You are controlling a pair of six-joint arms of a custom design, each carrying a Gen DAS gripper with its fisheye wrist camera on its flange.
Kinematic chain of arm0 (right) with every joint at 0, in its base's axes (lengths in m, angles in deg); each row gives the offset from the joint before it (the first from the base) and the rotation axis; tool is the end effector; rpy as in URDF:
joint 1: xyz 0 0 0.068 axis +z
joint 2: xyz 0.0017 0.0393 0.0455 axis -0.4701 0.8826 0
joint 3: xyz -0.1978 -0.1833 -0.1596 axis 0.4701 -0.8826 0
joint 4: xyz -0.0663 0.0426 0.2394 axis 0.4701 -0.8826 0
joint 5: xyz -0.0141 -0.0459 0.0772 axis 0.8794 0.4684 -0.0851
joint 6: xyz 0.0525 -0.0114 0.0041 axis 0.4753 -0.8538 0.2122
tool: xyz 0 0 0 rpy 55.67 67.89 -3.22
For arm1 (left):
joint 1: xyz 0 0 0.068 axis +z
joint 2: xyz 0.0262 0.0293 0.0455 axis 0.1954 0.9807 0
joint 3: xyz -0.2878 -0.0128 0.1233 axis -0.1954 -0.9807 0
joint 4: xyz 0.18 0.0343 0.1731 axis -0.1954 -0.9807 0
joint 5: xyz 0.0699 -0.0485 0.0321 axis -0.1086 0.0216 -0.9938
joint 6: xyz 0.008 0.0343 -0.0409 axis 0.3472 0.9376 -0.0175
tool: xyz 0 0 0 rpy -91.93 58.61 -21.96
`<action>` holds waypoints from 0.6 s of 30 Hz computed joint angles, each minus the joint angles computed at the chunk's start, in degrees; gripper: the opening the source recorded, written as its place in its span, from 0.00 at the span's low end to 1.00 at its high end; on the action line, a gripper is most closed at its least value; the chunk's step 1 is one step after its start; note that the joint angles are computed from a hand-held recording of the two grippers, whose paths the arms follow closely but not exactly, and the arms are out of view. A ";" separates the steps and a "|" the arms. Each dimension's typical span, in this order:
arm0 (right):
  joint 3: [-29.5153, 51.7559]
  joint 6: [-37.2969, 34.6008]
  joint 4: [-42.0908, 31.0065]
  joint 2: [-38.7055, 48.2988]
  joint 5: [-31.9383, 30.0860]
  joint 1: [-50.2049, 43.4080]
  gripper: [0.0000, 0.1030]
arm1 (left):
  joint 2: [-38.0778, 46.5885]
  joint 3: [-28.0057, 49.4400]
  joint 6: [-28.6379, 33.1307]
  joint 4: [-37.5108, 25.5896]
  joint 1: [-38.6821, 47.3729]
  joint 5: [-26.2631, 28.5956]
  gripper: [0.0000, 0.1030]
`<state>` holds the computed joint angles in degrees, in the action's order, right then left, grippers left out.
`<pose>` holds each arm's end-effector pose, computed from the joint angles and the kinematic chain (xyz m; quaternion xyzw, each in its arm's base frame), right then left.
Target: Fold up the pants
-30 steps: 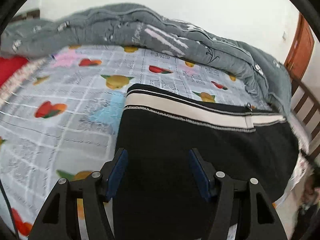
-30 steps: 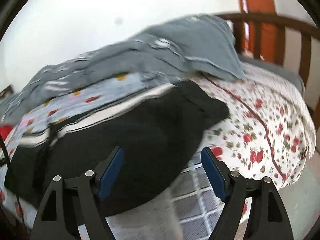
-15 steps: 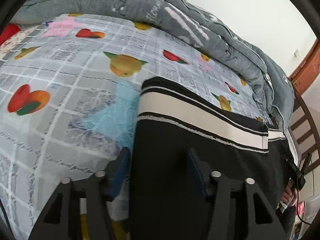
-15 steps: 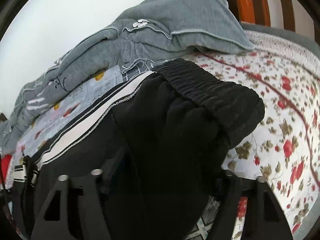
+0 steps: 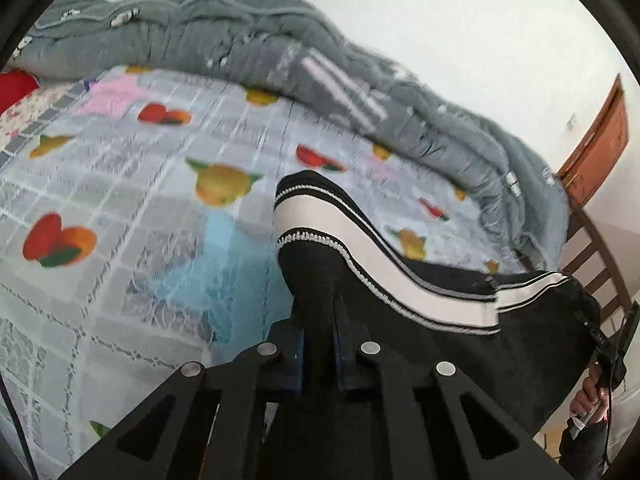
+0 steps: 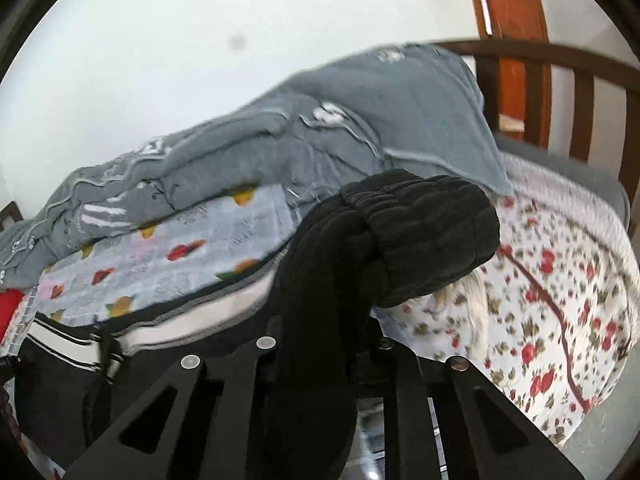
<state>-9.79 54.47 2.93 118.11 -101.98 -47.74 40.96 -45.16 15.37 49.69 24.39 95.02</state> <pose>0.2839 -0.0861 0.2338 -0.0294 0.8895 0.0701 0.4506 0.1514 0.0263 0.1585 -0.2297 0.8813 -0.1440 0.3872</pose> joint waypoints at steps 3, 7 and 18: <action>-0.66 0.18 -1.16 -4.45 1.93 3.60 0.14 | -3.46 -0.15 2.21 -2.11 4.37 2.51 0.10; -1.64 2.41 -0.45 -8.36 4.26 10.86 0.15 | -3.04 -0.87 8.37 -3.66 16.16 9.16 0.10; -0.98 10.80 6.96 0.08 5.52 24.32 0.14 | 14.02 9.41 31.00 -9.00 47.30 20.14 0.10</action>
